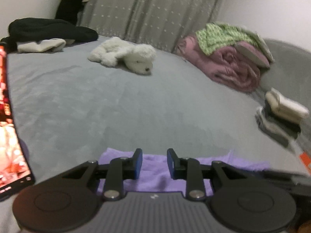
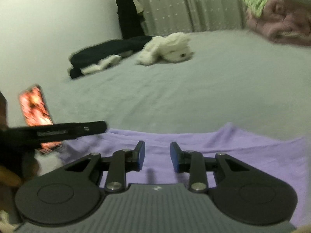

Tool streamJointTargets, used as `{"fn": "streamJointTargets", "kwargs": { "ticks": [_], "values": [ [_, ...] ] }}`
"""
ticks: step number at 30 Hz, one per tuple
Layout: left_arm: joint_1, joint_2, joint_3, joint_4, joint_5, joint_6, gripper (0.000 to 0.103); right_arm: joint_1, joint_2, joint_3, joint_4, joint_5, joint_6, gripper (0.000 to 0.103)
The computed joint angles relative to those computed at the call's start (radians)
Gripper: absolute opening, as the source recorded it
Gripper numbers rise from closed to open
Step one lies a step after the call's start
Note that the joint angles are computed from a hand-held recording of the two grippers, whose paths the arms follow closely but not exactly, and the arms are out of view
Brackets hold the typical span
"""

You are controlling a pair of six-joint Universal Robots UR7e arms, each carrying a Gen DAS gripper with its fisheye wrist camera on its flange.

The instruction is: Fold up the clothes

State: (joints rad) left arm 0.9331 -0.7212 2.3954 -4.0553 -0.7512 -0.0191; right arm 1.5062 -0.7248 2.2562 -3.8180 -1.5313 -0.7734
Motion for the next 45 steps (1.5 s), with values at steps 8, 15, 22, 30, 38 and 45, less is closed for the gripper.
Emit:
{"fn": "streamJointTargets", "kwargs": {
  "ticks": [8, 15, 22, 30, 38, 45],
  "values": [
    [0.019, 0.074, -0.049, -0.051, 0.107, 0.098, 0.008, -0.071, 0.050, -0.055, -0.129, -0.075, -0.126, 0.028],
    [0.031, 0.090, -0.059, -0.105, 0.123, 0.136, 0.003, -0.150, -0.015, -0.072, -0.100, -0.029, -0.106, 0.016],
    [-0.019, 0.102, -0.063, -0.101, 0.185, 0.139, 0.008, -0.165, -0.096, -0.041, -0.042, 0.000, -0.037, 0.046],
    [-0.013, 0.115, -0.084, -0.086, 0.135, 0.171, 0.020, -0.201, -0.197, -0.036, 0.130, -0.005, 0.143, 0.047],
    [-0.001, 0.135, -0.111, -0.023, 0.152, 0.170, 0.021, -0.218, -0.185, -0.039, 0.156, 0.049, 0.119, 0.012],
    [0.004, 0.135, -0.109, -0.022, 0.144, 0.167, 0.021, -0.177, -0.128, -0.014, -0.077, -0.060, 0.025, 0.006]
  ]
}}
